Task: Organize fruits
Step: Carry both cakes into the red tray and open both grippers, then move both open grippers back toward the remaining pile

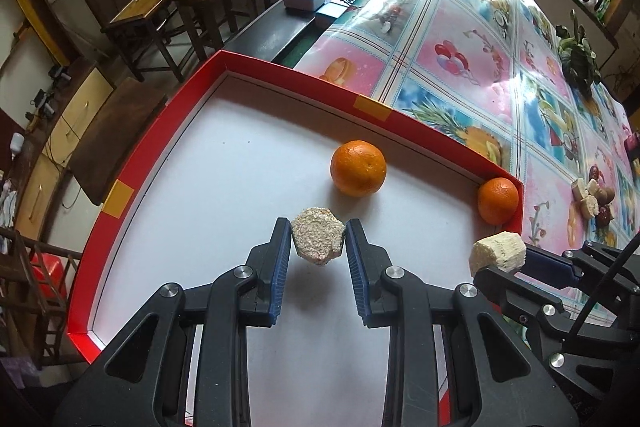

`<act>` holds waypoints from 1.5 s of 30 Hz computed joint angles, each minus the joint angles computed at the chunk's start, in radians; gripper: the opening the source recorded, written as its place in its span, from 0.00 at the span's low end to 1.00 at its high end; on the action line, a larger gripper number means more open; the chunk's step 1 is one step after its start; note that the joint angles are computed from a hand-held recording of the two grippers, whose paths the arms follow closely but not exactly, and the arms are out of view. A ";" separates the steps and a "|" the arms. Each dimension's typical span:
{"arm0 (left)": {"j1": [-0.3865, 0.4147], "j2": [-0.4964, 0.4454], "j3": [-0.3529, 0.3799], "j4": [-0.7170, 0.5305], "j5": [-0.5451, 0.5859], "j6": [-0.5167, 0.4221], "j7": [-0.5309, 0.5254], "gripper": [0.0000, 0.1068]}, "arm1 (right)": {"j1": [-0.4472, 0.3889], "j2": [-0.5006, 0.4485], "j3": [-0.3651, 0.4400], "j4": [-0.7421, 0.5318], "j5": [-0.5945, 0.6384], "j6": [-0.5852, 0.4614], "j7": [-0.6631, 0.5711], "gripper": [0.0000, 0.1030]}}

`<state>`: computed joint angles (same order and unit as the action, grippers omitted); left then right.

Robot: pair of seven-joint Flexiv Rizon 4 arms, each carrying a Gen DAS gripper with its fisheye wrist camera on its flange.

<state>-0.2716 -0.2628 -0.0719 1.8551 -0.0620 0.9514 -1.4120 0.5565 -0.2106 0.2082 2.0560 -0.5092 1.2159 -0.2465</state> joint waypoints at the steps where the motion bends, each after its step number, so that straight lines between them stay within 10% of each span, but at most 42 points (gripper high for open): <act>1: -0.001 -0.002 0.000 -0.001 0.001 0.001 -0.002 0.25 | -0.002 -0.006 0.003 -0.004 0.009 -0.002 -0.009 0.27; 15: -0.006 -0.037 0.015 -0.038 0.037 -0.019 -0.054 0.26 | 0.019 -0.070 -0.031 -0.040 0.008 0.006 -0.022 0.27; 20: -0.005 -0.041 0.018 -0.042 0.045 -0.024 -0.085 0.56 | 0.023 -0.059 -0.033 -0.033 -0.014 0.002 -0.014 0.29; 45: -0.028 0.047 -0.010 0.008 0.081 0.025 -0.075 0.65 | -0.010 0.089 -0.001 0.063 -0.184 -0.077 0.188 0.44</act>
<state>-0.3000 -0.2154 -0.0824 1.8631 0.0190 0.9762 -1.4866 0.5464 -0.1217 0.2068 2.1190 -0.6933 1.1391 -0.0582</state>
